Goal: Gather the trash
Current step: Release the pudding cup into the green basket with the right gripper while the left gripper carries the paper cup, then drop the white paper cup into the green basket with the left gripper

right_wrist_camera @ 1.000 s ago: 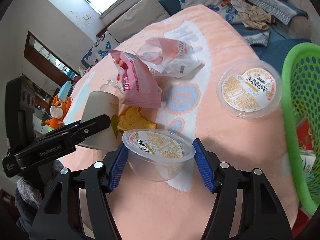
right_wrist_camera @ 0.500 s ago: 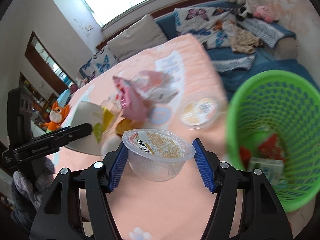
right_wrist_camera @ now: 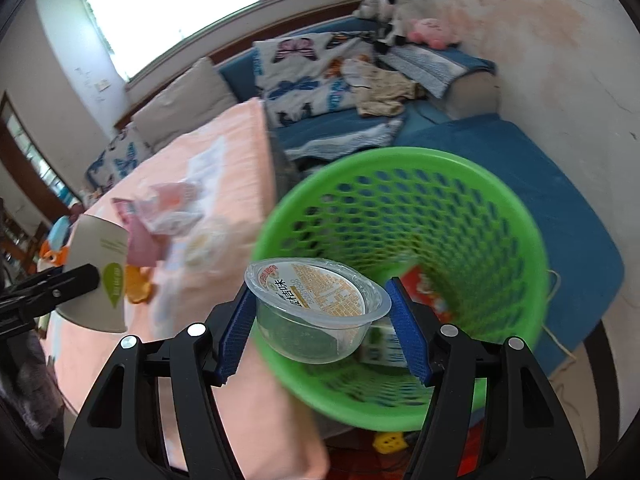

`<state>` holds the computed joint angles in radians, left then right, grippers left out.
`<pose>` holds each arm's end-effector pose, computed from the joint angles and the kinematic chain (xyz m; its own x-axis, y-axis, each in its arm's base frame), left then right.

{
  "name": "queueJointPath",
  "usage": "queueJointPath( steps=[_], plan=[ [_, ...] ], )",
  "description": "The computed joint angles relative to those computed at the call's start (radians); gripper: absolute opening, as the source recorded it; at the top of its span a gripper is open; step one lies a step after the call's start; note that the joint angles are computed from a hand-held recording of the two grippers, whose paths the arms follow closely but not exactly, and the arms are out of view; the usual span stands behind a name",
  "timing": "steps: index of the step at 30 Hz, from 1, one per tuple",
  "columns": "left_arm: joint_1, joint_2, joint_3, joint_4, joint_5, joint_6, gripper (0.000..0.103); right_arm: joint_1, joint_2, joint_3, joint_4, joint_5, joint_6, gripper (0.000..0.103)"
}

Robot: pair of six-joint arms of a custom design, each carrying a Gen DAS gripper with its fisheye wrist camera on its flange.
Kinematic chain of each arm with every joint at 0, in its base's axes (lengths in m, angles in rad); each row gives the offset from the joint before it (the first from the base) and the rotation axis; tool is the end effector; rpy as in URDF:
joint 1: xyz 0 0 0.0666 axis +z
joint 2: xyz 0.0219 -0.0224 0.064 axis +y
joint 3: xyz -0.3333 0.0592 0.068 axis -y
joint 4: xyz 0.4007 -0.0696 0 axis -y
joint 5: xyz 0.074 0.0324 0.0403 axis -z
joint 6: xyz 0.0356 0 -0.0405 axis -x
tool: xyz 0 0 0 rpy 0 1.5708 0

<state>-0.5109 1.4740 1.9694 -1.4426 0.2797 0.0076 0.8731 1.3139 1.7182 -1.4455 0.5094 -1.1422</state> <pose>0.4075 -0.2402 0.5714 -0.7127 0.3911 -0.5822 0.6052 0.7626 -0.2285 0.2862 0.3137 0.5371 -0.6950 0.4070 -0.5927 0.2920 0.9131 0.2846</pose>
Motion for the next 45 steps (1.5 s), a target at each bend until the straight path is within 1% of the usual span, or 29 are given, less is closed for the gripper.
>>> queueJointPath(
  steps=[3, 8, 12, 18, 27, 28, 30, 33, 38, 42, 45],
  plan=[
    [-0.036, 0.038, 0.043, -0.009, -0.013, 0.006, 0.060, -0.008, -0.022, -0.035, -0.028, 0.008, -0.022, 0.065],
    [-0.095, 0.101, 0.108, -0.025, -0.043, 0.005, 0.060, -0.021, -0.066, -0.094, -0.025, 0.003, -0.050, 0.070],
    [-0.121, 0.140, 0.148, -0.031, -0.050, 0.003, 0.060, -0.020, -0.091, -0.119, -0.034, 0.011, -0.070, 0.072],
    [-0.166, 0.195, 0.197, -0.038, -0.069, 0.003, 0.061, 0.004, -0.120, -0.134, -0.045, 0.037, -0.106, 0.075],
    [-0.208, 0.250, 0.240, -0.057, -0.091, 0.001, 0.062, 0.043, -0.139, -0.133, -0.045, 0.075, -0.124, 0.077],
    [-0.209, 0.251, 0.239, -0.055, -0.092, 0.000, 0.062, 0.046, -0.139, -0.132, -0.044, 0.078, -0.125, 0.078],
    [-0.214, 0.244, 0.226, -0.044, -0.099, 0.000, 0.071, 0.052, -0.139, -0.130, -0.041, 0.083, -0.126, 0.078],
    [-0.219, 0.227, 0.201, -0.027, -0.101, -0.002, 0.078, 0.053, -0.135, -0.124, -0.037, 0.084, -0.122, 0.078],
    [-0.217, 0.188, 0.158, 0.000, -0.113, -0.011, 0.079, 0.057, -0.127, -0.110, -0.037, 0.087, -0.114, 0.078],
    [-0.194, 0.148, 0.117, 0.014, -0.118, -0.010, 0.079, 0.069, -0.104, -0.079, -0.039, 0.093, -0.099, 0.079],
    [-0.171, 0.104, 0.071, 0.030, -0.142, -0.016, 0.079, 0.080, -0.084, -0.057, -0.040, 0.100, -0.089, 0.080]
  ],
)
